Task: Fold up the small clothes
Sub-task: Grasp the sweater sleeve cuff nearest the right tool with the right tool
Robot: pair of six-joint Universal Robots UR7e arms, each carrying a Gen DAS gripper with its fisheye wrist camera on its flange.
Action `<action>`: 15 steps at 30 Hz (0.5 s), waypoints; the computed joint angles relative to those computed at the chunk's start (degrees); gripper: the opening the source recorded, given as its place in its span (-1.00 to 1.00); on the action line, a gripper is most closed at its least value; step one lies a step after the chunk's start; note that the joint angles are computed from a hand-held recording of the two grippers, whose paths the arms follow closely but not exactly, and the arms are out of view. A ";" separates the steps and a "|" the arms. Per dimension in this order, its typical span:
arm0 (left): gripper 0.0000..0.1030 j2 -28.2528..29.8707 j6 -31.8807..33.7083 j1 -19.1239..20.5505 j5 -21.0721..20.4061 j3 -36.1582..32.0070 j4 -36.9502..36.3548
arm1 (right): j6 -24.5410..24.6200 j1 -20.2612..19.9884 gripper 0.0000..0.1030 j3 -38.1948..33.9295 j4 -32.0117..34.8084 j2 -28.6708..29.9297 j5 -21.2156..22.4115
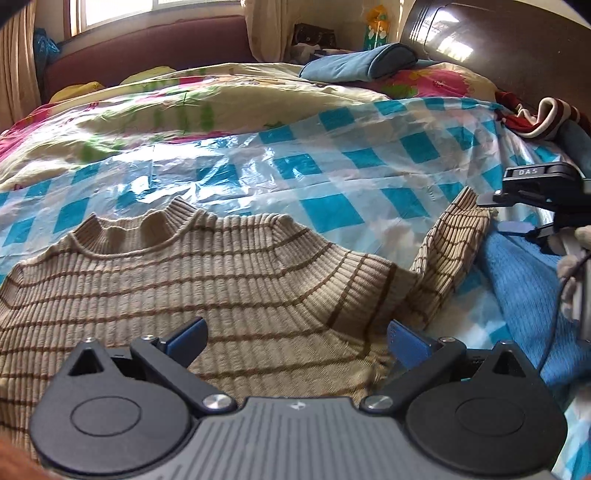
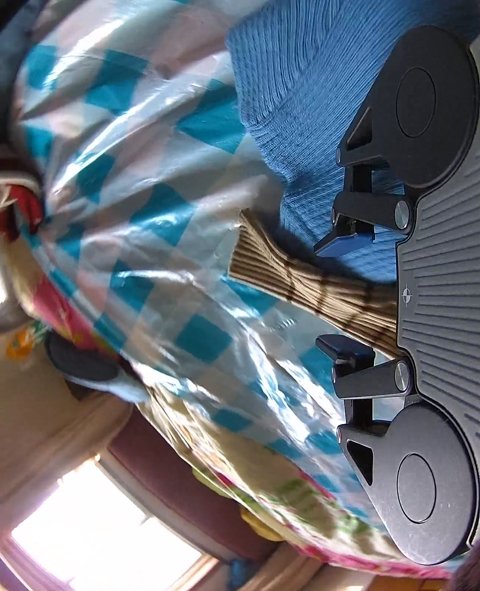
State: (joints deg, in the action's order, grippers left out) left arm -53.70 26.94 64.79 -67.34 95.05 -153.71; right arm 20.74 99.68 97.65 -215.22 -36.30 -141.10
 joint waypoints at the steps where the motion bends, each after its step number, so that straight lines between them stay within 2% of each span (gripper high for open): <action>1: 1.00 0.30 -0.44 -0.07 0.09 -0.19 0.17 | 0.97 -0.92 -0.18 0.06 -0.60 -0.06 1.34; 4: 1.00 0.82 -1.38 -0.23 0.44 -0.26 0.42 | 1.36 -2.01 -0.23 -0.91 -2.34 0.80 1.77; 6: 1.00 0.98 -1.56 -0.34 0.89 -0.05 0.58 | 1.56 -2.65 -0.39 -1.47 -2.30 1.04 2.41; 8: 1.00 0.87 -1.35 -0.42 1.42 0.39 0.62 | 2.75 -3.12 -0.83 -1.58 -0.84 0.78 3.03; 11: 1.00 0.19 -0.88 -0.37 2.11 1.28 0.38 | 5.12 -3.76 -0.84 -0.78 -0.49 -0.05 4.56; 15: 1.00 -0.47 -0.98 0.20 2.84 1.58 -0.32 | 2.56 -1.96 -0.85 1.98 -10.35 -0.88 5.58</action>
State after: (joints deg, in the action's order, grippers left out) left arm -54.17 25.95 64.99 -64.51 96.63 -154.04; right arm 23.31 97.71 99.63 -225.57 -37.18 -135.52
